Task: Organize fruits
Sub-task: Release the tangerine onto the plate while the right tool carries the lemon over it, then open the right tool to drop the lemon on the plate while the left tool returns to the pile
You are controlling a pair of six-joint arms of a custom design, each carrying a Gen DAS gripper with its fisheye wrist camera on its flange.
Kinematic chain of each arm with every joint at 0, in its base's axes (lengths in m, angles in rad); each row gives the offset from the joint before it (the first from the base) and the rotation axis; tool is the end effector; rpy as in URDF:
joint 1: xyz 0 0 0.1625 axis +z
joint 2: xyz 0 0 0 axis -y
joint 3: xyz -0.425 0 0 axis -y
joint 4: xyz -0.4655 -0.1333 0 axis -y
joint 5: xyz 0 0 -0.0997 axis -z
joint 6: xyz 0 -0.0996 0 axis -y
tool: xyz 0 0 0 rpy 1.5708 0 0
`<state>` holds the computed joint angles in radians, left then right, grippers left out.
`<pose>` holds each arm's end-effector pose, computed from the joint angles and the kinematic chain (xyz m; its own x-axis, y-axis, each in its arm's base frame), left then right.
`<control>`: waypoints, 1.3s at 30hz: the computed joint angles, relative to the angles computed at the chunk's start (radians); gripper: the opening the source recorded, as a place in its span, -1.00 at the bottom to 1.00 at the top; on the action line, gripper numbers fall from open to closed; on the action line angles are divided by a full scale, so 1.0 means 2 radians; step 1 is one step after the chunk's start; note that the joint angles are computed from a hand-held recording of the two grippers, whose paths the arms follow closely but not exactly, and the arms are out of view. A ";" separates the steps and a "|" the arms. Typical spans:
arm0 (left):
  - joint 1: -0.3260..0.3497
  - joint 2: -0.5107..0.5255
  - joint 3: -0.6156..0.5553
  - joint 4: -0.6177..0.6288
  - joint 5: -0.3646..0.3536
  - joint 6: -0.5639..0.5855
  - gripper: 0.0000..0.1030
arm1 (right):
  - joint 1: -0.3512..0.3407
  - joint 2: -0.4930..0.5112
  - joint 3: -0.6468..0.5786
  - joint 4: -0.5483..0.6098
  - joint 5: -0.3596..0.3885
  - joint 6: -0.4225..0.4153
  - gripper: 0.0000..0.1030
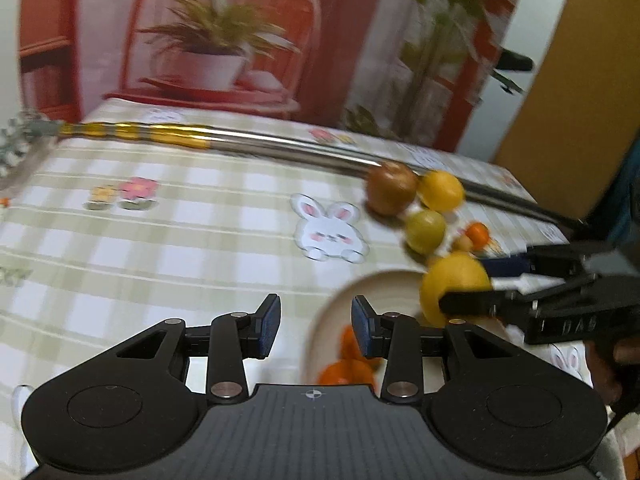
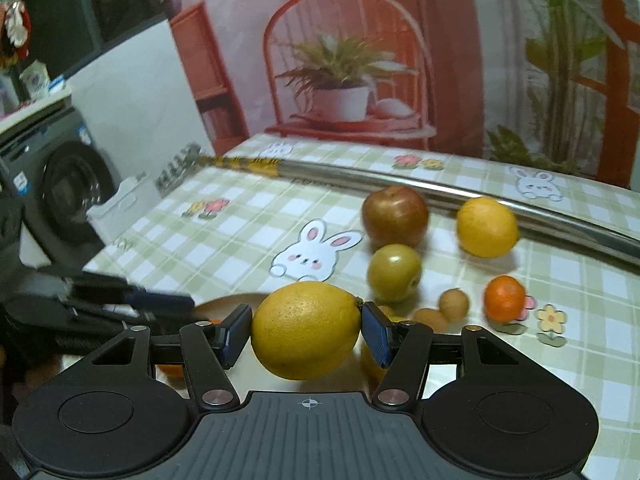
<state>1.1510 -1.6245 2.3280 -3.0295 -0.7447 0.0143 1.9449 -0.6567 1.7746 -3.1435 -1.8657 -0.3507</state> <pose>0.0048 -0.4960 0.3049 -0.8200 -0.1745 -0.5451 0.3085 0.6675 -0.6777 0.3426 -0.5871 -0.0384 -0.7675 -0.5041 0.3961 -0.6303 0.7060 -0.3228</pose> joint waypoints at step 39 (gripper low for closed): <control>-0.019 -0.004 -0.010 0.013 0.039 0.001 0.29 | 0.009 0.045 -0.060 0.064 -0.004 0.015 0.09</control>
<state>1.1130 -1.6318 2.3088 -3.0034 -0.6668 0.0159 1.9636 -0.5667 1.6541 -3.0155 -1.8730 -0.3215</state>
